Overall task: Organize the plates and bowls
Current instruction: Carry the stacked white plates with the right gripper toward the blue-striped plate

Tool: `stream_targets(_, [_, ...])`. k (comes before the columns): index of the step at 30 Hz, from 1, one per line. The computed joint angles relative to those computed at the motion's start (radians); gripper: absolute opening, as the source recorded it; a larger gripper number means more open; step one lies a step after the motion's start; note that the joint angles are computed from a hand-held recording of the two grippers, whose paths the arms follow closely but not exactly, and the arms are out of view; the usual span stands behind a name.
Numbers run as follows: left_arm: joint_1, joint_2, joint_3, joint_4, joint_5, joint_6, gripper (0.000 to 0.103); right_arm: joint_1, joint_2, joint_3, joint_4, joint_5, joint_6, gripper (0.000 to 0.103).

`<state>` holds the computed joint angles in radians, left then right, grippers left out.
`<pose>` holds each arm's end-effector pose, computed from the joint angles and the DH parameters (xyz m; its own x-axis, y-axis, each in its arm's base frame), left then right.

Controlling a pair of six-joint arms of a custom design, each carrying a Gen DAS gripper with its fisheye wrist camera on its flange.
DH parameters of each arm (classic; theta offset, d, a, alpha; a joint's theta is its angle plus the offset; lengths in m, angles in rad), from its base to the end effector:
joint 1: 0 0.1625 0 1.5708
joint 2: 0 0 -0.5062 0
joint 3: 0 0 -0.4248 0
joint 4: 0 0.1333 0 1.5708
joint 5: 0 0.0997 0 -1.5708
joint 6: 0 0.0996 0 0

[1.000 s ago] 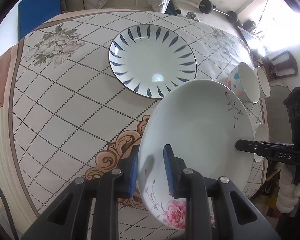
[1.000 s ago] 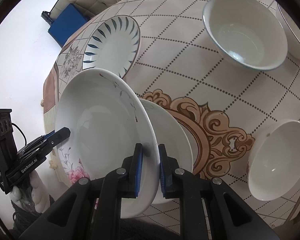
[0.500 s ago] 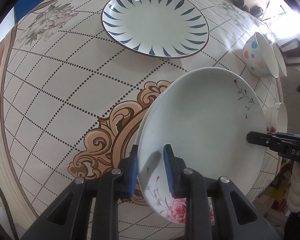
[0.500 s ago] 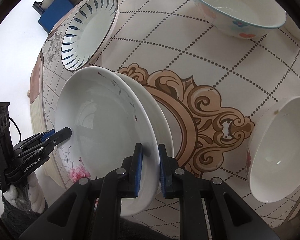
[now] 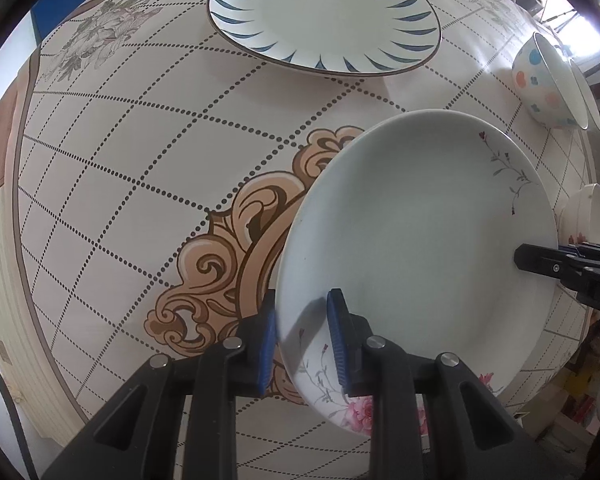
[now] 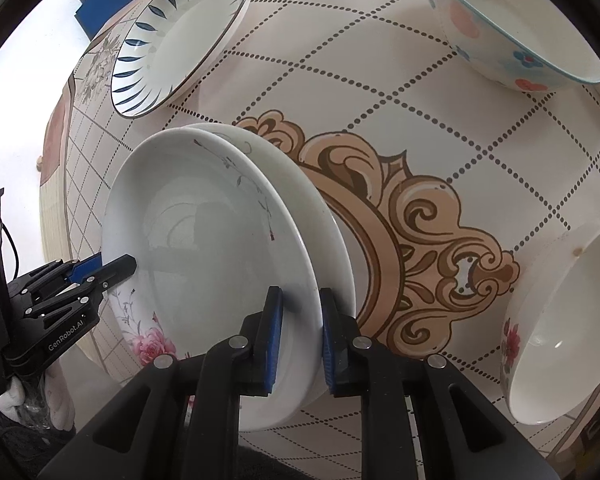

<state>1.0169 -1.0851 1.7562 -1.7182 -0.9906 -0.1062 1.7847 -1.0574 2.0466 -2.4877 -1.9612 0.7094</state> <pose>-0.1630 -0.6207 0.2240 -0.6122 0.5912 -0.5250 0.3928 0.8037 0.4469 0.2152 -0.5414 0.1494 -0.8191 0.4655 0.3351 0.4242 0.8849 -0.1924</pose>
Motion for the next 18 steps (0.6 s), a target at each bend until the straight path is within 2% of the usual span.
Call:
stream_targets(8, [-0.002, -0.012, 0.024, 0.011, 0.001, -0.019, 0.022, 0.001, 0.005, -0.013, 0.019, 0.006, 0.021, 0.02])
stream_targets(13, [0.015, 0.011, -0.009, 0.051, -0.011, -0.055, 0.023, -0.029, -0.01, -0.016, 0.052, 0.067, 0.059, 0.021])
stream_targets(18, [0.017, 0.015, -0.017, 0.06, -0.012, -0.062, 0.023, -0.05, -0.015, -0.036, 0.102, 0.126, 0.08, 0.028])
